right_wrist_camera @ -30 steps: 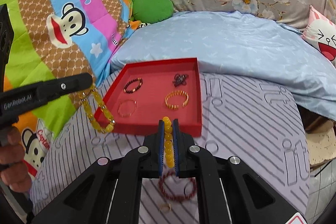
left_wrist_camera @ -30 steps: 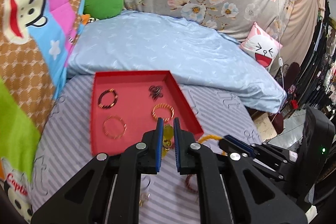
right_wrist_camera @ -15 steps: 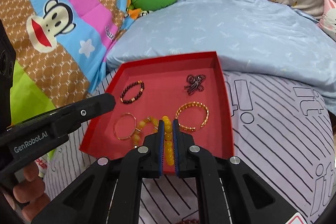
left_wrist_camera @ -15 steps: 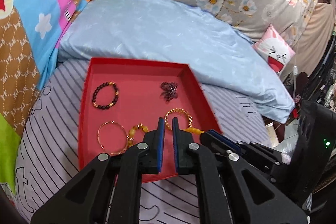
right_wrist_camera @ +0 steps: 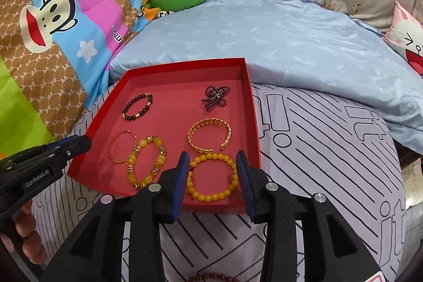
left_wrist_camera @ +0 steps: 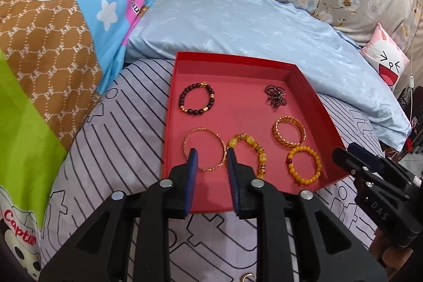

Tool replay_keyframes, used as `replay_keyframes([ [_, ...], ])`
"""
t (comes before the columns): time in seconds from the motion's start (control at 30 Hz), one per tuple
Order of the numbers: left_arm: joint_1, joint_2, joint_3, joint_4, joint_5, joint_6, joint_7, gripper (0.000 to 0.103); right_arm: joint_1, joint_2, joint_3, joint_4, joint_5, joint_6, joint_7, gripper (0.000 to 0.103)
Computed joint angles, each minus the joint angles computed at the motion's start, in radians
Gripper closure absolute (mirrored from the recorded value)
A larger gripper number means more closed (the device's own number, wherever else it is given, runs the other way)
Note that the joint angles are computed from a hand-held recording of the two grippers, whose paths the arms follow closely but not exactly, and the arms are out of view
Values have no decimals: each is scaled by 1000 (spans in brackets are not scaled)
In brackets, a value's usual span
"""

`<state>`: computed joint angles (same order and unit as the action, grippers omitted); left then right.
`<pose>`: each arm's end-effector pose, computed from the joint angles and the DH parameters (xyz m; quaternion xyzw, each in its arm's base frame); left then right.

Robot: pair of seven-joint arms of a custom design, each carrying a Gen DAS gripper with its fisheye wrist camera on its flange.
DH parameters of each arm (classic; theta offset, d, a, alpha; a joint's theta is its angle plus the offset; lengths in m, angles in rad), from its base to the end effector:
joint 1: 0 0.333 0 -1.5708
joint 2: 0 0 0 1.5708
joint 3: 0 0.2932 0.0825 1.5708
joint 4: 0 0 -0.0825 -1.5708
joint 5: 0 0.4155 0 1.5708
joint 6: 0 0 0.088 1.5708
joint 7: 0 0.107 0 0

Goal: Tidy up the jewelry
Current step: 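Open both tools to release the yellow bracelets into the tray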

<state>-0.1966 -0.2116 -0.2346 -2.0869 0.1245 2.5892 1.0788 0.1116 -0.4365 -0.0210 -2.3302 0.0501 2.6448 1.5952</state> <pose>0.5207 -0.2514 0.5641 -0.6503 0.6729 -0.3038 0.1787 0.5065 0.0437 0.5617 -0.6675 0.6477 -0.2262 0.2894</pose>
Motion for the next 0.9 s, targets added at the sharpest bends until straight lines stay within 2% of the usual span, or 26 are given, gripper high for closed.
replay_keyframes([
  [0.07,5,-32,-8,-28,25,2,-22,71,-5,-29,6,-24,-10,0,4,66],
  [0.53,-17,-223,-14,-202,-25,-33,-25,70,-18,-277,11,-213,-18,-84,34,66],
  [0.67,-26,-283,-21,-258,-30,-43,-25,66,-26,-363,6,-274,-19,-121,43,66],
  [0.8,-46,-340,-25,-319,-46,-45,-31,55,-41,-435,3,-328,-25,-167,53,66],
  [0.9,-67,-374,-26,-355,-61,-50,-23,52,-51,-482,-1,-361,-27,-196,60,66],
])
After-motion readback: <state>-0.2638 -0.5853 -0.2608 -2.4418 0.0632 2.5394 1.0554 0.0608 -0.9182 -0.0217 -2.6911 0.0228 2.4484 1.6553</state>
